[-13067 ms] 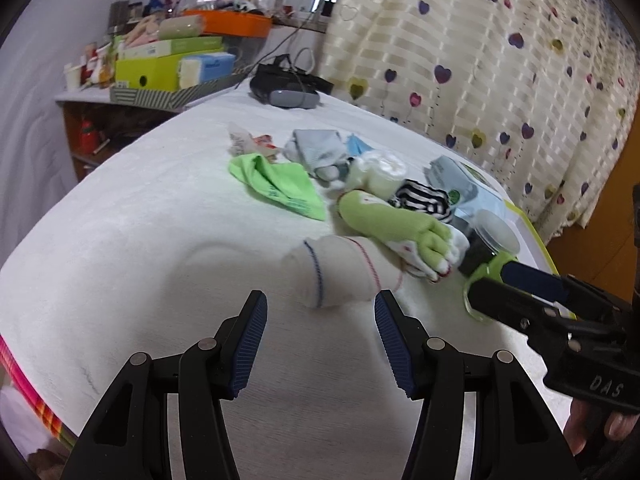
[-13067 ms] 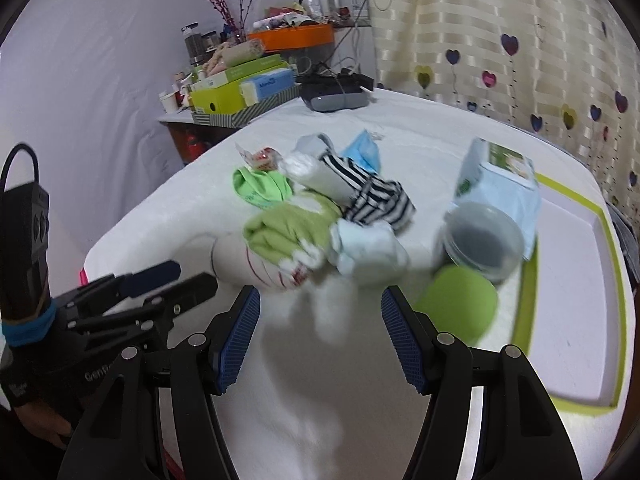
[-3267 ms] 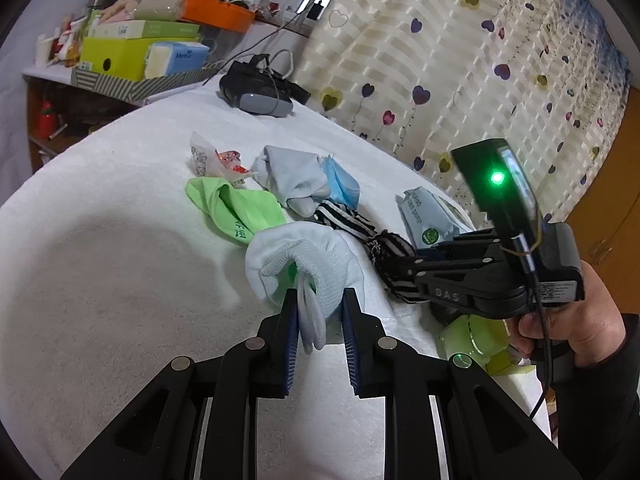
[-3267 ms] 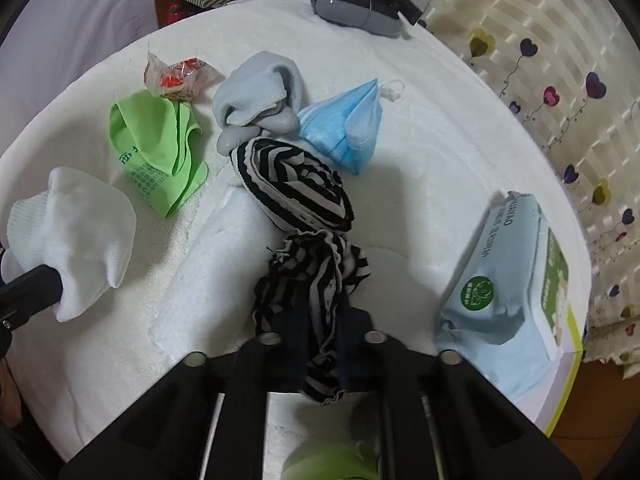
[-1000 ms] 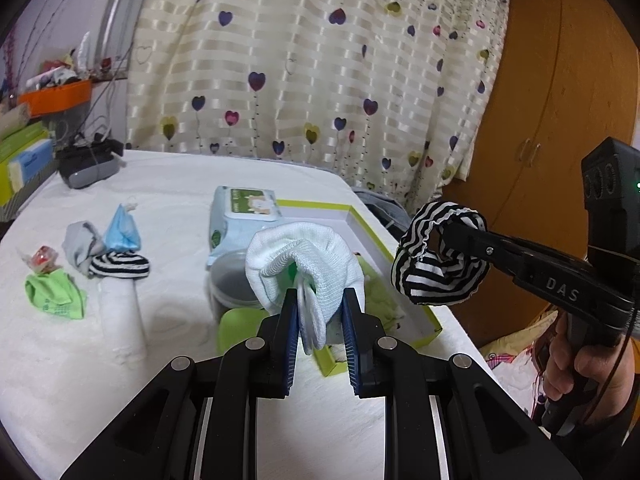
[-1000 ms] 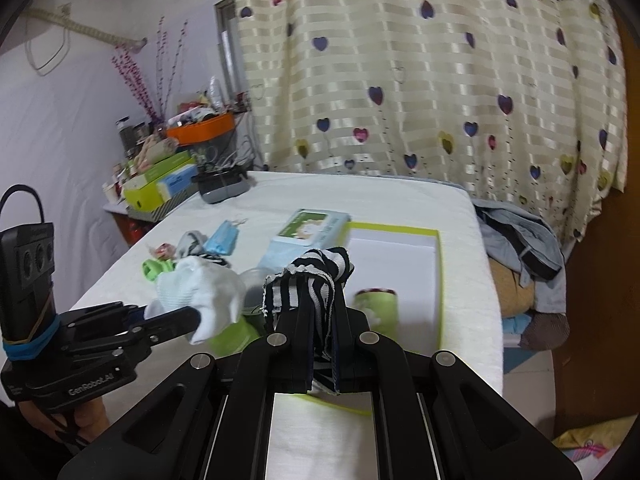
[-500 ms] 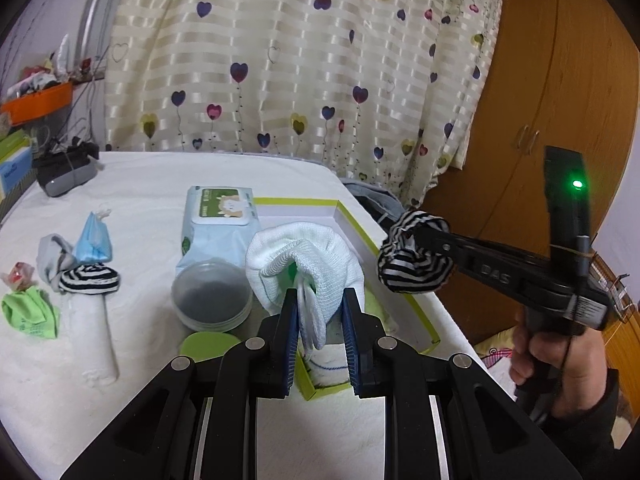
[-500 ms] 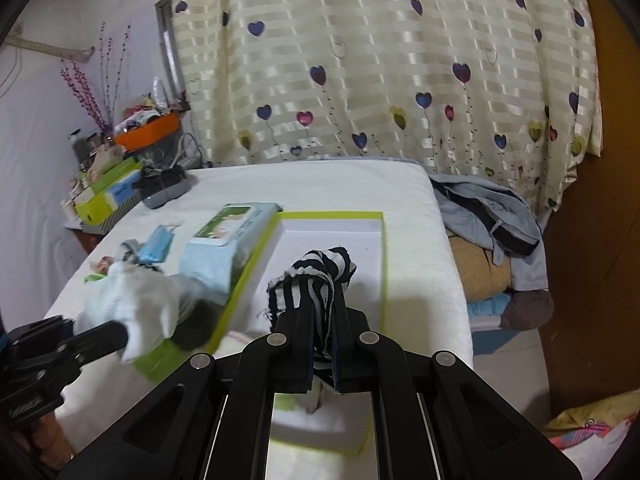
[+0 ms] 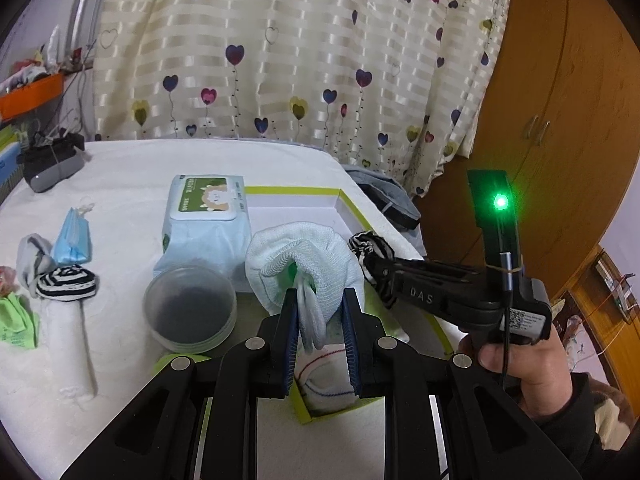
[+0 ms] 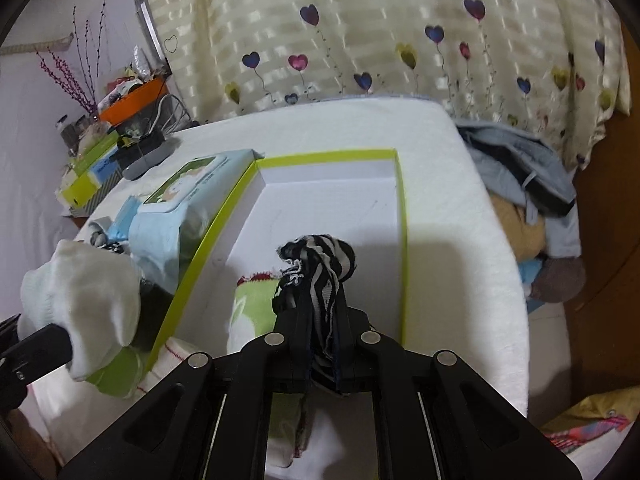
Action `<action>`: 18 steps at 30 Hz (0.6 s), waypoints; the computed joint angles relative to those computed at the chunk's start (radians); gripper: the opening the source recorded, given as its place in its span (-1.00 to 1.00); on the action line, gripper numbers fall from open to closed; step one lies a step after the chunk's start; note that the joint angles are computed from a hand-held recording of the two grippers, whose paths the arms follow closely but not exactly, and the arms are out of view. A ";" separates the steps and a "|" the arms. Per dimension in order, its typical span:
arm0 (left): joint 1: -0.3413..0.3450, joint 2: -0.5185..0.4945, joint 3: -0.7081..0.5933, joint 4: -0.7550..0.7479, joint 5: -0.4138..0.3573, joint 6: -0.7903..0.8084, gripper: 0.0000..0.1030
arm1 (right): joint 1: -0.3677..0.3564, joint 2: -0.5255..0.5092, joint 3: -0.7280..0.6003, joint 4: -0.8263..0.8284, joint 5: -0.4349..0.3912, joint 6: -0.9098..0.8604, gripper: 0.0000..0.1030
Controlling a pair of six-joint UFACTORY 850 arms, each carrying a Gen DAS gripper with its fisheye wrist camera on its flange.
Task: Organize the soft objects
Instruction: 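Carry both socks to the box and release the striped sock from the right gripper, then lower the white sock into the box with the left gripper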
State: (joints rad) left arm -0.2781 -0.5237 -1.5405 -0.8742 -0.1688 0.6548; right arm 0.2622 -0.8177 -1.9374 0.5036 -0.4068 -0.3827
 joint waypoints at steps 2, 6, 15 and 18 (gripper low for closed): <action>-0.001 -0.012 -0.015 0.019 -0.006 -0.017 -0.65 | -0.003 0.021 0.029 0.043 0.016 -0.045 -0.49; -0.005 -0.038 -0.049 0.074 -0.018 -0.071 -0.65 | -0.005 0.066 0.086 0.136 0.054 -0.146 -0.11; -0.017 -0.097 -0.129 0.281 -0.038 -0.274 -0.62 | -0.018 0.130 0.180 0.317 0.098 -0.298 -0.11; -0.022 -0.130 -0.172 0.378 -0.054 -0.374 -0.60 | -0.026 0.144 0.202 0.380 0.102 -0.345 -0.11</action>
